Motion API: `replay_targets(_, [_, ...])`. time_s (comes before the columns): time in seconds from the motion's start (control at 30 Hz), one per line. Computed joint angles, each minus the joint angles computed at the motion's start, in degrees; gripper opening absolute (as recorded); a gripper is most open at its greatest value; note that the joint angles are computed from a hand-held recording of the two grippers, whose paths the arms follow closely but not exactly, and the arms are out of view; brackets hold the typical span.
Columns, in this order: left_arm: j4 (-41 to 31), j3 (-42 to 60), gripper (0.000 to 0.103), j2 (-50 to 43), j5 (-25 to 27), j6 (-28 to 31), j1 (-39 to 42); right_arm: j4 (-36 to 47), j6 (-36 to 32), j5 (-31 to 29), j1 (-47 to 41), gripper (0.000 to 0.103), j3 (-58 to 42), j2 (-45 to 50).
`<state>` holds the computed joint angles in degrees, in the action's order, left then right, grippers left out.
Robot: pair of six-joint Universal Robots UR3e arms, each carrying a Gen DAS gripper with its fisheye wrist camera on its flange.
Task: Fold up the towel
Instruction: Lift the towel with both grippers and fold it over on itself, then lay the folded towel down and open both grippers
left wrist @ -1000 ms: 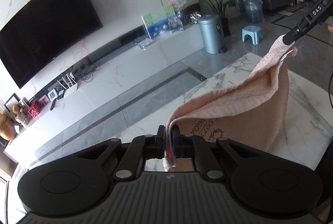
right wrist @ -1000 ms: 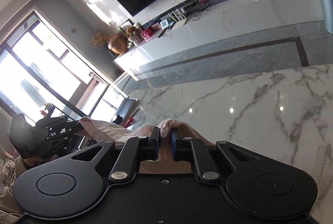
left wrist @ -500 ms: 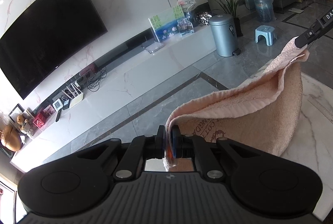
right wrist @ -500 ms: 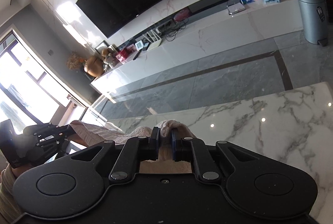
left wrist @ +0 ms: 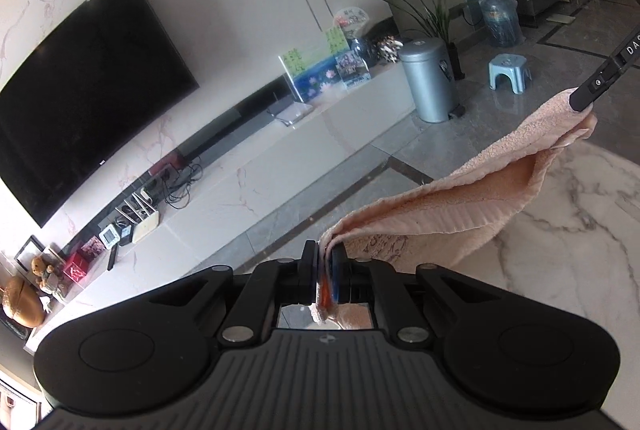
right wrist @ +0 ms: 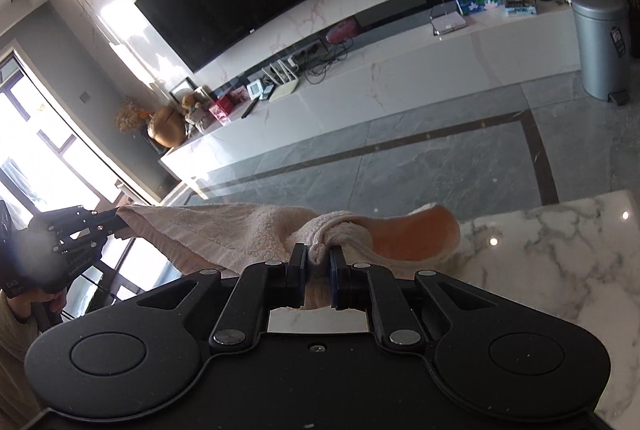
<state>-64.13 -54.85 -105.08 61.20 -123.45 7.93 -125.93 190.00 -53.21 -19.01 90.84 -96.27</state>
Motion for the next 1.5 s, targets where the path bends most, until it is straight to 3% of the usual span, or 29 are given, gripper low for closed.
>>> replay_targets(0.13, [0.4, -17.3, 0.006, 9.9, -0.8, 8.7, 3.2, 2.6, -1.9, -0.3, 0.8, 0.01, 10.5, -6.1])
replay_targets(0.33, [-10.6, -35.6, 0.006, 25.7, -2.7, 22.1, 10.9, 11.5, -4.7, -2.4, 3.2, 0.01, 20.8, -15.7])
replay_targets(0.53, [-22.4, -46.2, 0.006, 38.1, -3.2, 32.7, 18.7, 17.9, -4.5, -4.9, 6.2, 0.01, 25.6, -22.1])
replay_targets(0.8, [-28.0, -56.4, 0.006, 46.9, -0.7, 44.3, 24.3, 22.9, -1.8, -11.6, 11.4, 0.01, 29.8, -26.7])
replay_targets(1.2, [-27.5, -68.8, 0.012, 52.8, 6.7, 52.8, 27.0, 16.4, 5.3, -17.3, 19.8, 0.01, 39.1, -22.0])
replay_targets(1.37, [-22.9, -70.6, 0.014, 50.2, 8.1, 51.7, 25.5, 17.6, 5.3, -17.8, 20.2, 0.016, 38.4, -22.1])
replay_targets(1.47, [-22.2, -71.4, 0.02, 50.0, 8.0, 51.7, 25.6, 20.2, 4.0, -17.9, 19.1, 0.021, 37.2, -22.9])
replay_targets(1.5, [-22.4, -71.4, 0.026, 49.9, 8.2, 51.9, 25.7, 21.2, 3.6, -18.1, 18.8, 0.023, 36.4, -23.1])
